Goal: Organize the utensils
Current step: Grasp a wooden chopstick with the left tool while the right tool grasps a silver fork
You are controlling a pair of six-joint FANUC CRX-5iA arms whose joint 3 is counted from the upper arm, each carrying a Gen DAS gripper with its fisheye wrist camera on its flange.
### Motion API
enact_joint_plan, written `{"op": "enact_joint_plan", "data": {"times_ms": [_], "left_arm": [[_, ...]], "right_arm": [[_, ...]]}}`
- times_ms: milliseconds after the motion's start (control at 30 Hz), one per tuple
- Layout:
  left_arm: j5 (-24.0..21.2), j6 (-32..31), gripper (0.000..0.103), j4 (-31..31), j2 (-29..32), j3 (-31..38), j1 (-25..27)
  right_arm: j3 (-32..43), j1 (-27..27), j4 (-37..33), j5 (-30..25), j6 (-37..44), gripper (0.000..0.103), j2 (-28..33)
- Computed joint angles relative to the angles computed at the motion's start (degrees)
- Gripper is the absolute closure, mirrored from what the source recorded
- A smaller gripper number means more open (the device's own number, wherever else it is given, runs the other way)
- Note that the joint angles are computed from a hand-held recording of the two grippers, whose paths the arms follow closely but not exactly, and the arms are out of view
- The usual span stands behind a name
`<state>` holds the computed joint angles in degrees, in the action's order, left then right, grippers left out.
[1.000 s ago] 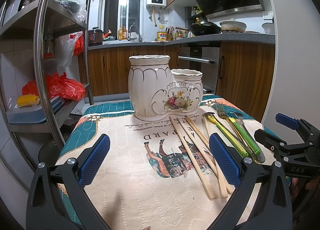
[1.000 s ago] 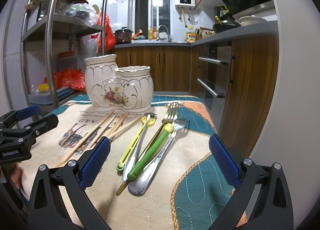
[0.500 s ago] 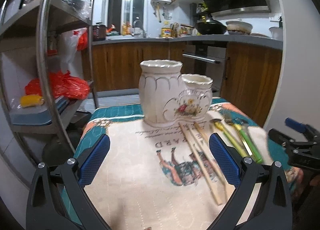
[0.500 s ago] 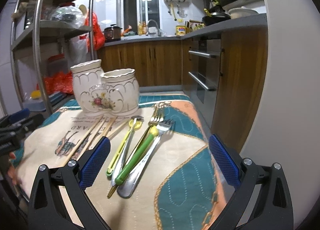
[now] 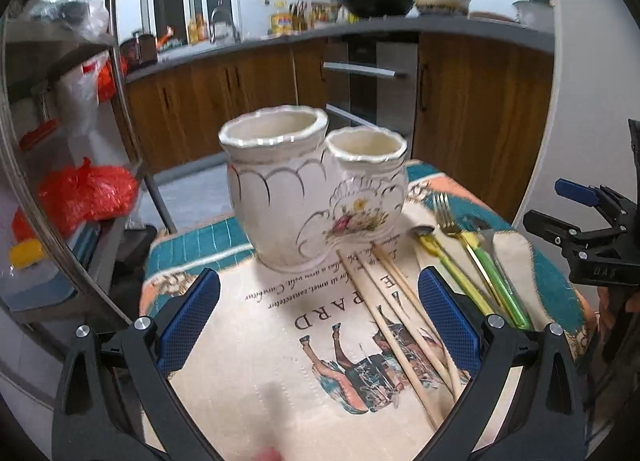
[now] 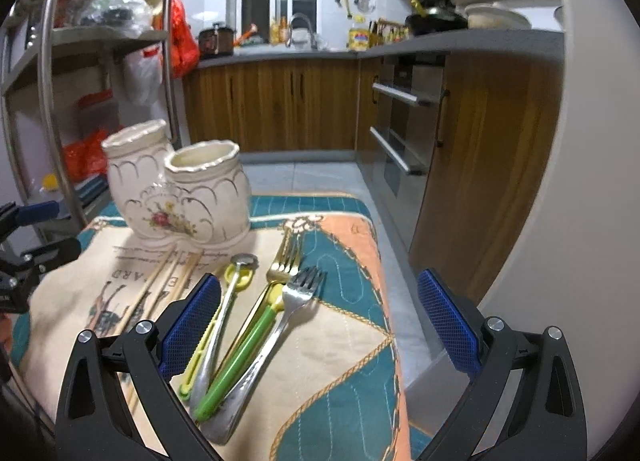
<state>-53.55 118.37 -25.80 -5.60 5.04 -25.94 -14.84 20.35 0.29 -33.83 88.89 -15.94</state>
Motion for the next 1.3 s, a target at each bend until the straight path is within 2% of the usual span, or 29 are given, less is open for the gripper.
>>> {"op": "enact_joint_plan", "data": {"times_ms": [100,267,433,533,600,800,967,1167,1267,1300], "left_arm": [[-0.08,-4.69,0.005,7.31,1.17,-0.62,3.06],[-2.50,-4.60,0.006,8.41,3.04,-0.35,3.51],[-2.70,-6.17,0.006,11.57,3.26,-1.58,4.42],[-1.99,-6.99,0.008,13.52,2.65,-3.02,4.79],[-2.09,-7.38,0.013,13.77,2.52,-3.51,4.46],[-2.94,-8.78,0.035,15.48,3.07,-3.61,4.11],[-4.14,-10.33,0.050,17.32,3.96,-2.94,4.01],[-5.65,-9.15,0.059,16.11,5.33,-0.92,2.66],[-7.38,-8.05,0.072,13.22,6.71,1.34,1.55],[-7.43,-8.13,0.077,13.33,6.89,1.56,1.78]], "right_arm": [[4.02,-1.23,-3.45,-4.76,2.77,0.005,3.31],[7.09,-2.26,-5.86,-8.78,4.67,0.005,6.64],[11.75,-4.47,-12.25,-14.15,7.81,0.009,9.65],[13.44,-4.85,-14.13,-16.69,9.09,0.026,10.76],[14.26,-4.98,-14.48,-17.88,8.91,0.038,11.48],[18.75,-7.69,-20.64,-23.65,10.00,0.061,14.38],[21.89,-10.13,-25.62,-27.37,10.93,0.067,16.46],[24.98,-13.30,-31.72,-30.32,12.54,0.079,18.87],[26.11,-14.78,-34.63,-31.21,13.39,0.083,19.62],[25.99,-14.80,-34.95,-30.95,13.81,0.092,19.36]]}}
